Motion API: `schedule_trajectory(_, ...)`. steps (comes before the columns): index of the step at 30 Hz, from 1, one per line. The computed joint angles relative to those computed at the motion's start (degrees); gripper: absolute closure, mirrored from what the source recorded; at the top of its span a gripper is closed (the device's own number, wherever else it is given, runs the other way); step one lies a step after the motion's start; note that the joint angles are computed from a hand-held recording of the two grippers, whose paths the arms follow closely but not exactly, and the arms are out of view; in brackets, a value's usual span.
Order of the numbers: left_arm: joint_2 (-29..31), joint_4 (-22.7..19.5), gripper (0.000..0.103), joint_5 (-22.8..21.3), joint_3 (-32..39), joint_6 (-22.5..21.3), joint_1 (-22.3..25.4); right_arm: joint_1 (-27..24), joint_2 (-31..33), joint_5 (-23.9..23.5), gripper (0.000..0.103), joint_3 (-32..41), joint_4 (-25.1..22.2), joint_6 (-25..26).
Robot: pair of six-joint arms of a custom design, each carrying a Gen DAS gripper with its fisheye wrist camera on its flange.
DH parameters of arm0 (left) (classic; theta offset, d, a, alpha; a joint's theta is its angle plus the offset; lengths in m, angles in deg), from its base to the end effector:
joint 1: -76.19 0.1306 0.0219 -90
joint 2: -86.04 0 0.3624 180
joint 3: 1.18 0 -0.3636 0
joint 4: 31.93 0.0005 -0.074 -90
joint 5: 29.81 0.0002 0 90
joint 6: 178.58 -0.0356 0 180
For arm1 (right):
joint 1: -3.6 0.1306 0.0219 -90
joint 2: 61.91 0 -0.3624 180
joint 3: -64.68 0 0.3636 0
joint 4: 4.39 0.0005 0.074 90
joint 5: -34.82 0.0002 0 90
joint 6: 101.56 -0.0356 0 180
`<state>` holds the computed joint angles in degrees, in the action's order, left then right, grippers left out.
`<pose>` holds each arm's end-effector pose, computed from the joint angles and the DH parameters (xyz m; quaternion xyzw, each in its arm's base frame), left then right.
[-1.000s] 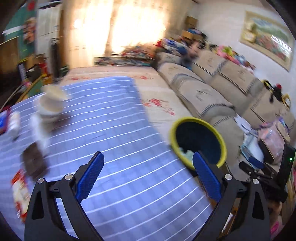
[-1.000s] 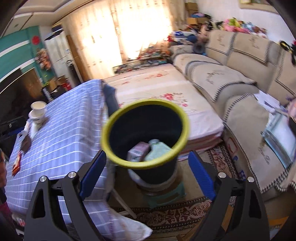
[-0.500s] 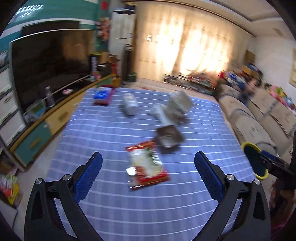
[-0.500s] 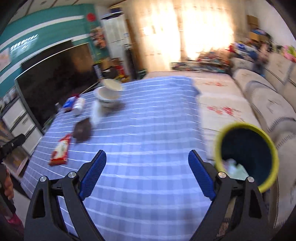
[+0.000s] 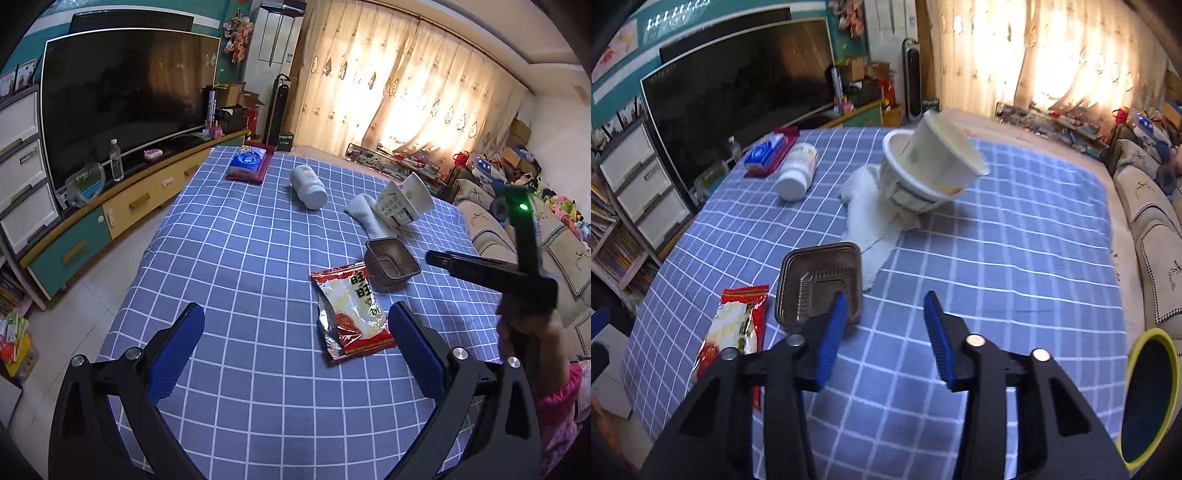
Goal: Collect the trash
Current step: 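Move the right gripper to the brown plastic tray and grasp its rim, then carry the brown tray to the bin and open the right gripper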
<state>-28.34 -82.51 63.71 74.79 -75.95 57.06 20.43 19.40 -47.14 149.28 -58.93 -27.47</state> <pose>0.2953 -0.1053 0.4551 0.0643 0.9045 -0.1419 0.3969 0.3829 0.1101 0.4244 0.0157 0.9412 0.0298 0.3362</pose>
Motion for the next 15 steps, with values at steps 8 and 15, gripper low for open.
schedule_trajectory(8,1.46,0.03,0.005,0.65,-0.39,0.57,-0.36,-0.37,6.69,-1.33,0.074,4.66,-1.96,0.64)
schedule_trajectory(15,2.42,0.51,0.005,0.38,-0.56,0.93,-1.46,-0.22,9.12,-1.69,0.091,5.87,-2.49,0.99)
